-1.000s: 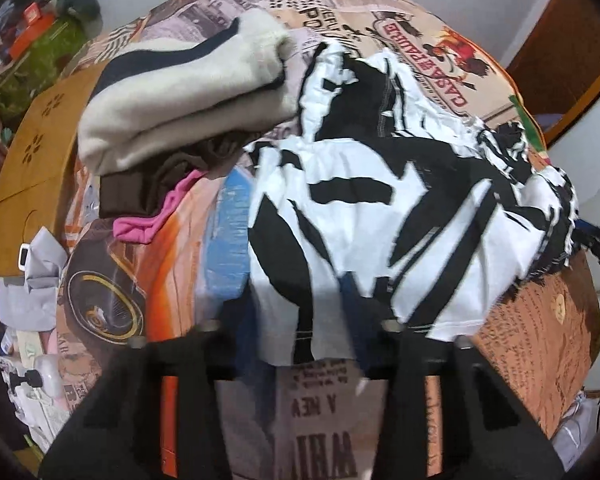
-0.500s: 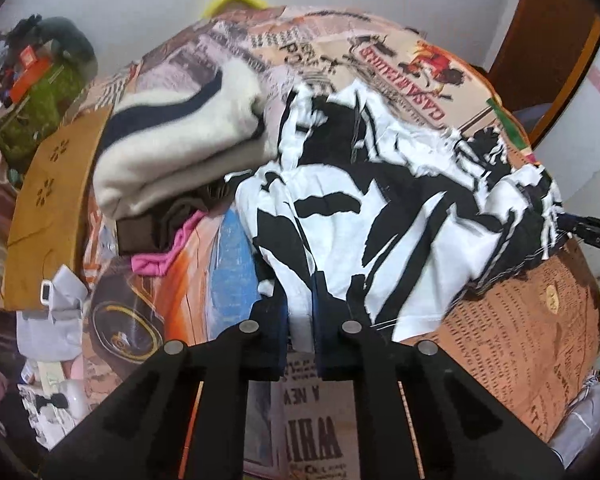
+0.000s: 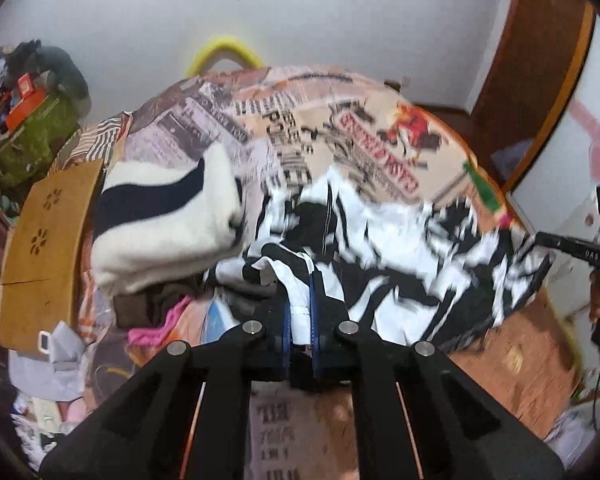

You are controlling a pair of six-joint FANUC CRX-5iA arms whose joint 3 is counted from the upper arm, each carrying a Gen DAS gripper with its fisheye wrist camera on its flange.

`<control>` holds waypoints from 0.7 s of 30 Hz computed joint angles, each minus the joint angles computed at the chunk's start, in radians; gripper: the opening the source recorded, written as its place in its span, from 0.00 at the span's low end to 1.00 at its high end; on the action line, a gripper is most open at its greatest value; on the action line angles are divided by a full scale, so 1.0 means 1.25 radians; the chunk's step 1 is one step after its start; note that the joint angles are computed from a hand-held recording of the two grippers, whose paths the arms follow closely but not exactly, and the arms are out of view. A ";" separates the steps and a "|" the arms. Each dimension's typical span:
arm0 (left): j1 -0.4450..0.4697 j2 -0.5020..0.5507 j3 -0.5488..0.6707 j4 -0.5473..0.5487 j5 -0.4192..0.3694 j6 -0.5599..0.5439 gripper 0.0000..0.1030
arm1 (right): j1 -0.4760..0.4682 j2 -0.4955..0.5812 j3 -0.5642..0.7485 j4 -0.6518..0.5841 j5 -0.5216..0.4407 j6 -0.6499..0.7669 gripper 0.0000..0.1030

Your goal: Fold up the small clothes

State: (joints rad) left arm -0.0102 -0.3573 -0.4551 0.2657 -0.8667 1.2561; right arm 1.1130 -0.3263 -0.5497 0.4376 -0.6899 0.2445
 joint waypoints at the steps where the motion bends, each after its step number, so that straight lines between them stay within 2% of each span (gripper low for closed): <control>1: 0.002 0.012 0.008 0.010 0.009 0.004 0.07 | -0.010 0.002 0.005 0.004 0.012 0.003 0.03; 6: 0.002 0.089 0.064 0.027 0.040 0.034 0.07 | -0.050 0.065 0.059 0.057 0.021 0.022 0.03; 11: 0.000 0.153 0.096 0.001 0.048 0.062 0.07 | -0.059 0.101 0.086 0.050 -0.026 0.053 0.03; 13: -0.002 0.164 0.091 -0.005 0.047 0.059 0.07 | -0.057 0.100 0.093 -0.004 -0.068 0.093 0.09; 14: -0.005 0.168 0.090 -0.013 0.047 0.062 0.07 | -0.053 0.099 0.096 -0.033 -0.094 0.116 0.19; 15: -0.010 0.173 0.090 -0.027 0.047 0.067 0.07 | -0.049 0.098 0.094 -0.045 -0.110 0.123 0.33; 17: -0.018 0.178 0.090 -0.042 0.045 0.072 0.07 | -0.031 0.089 0.077 -0.056 -0.139 0.120 0.43; 21: -0.032 0.175 0.090 -0.058 0.041 0.079 0.07 | -0.022 0.063 0.059 -0.158 -0.140 0.155 0.43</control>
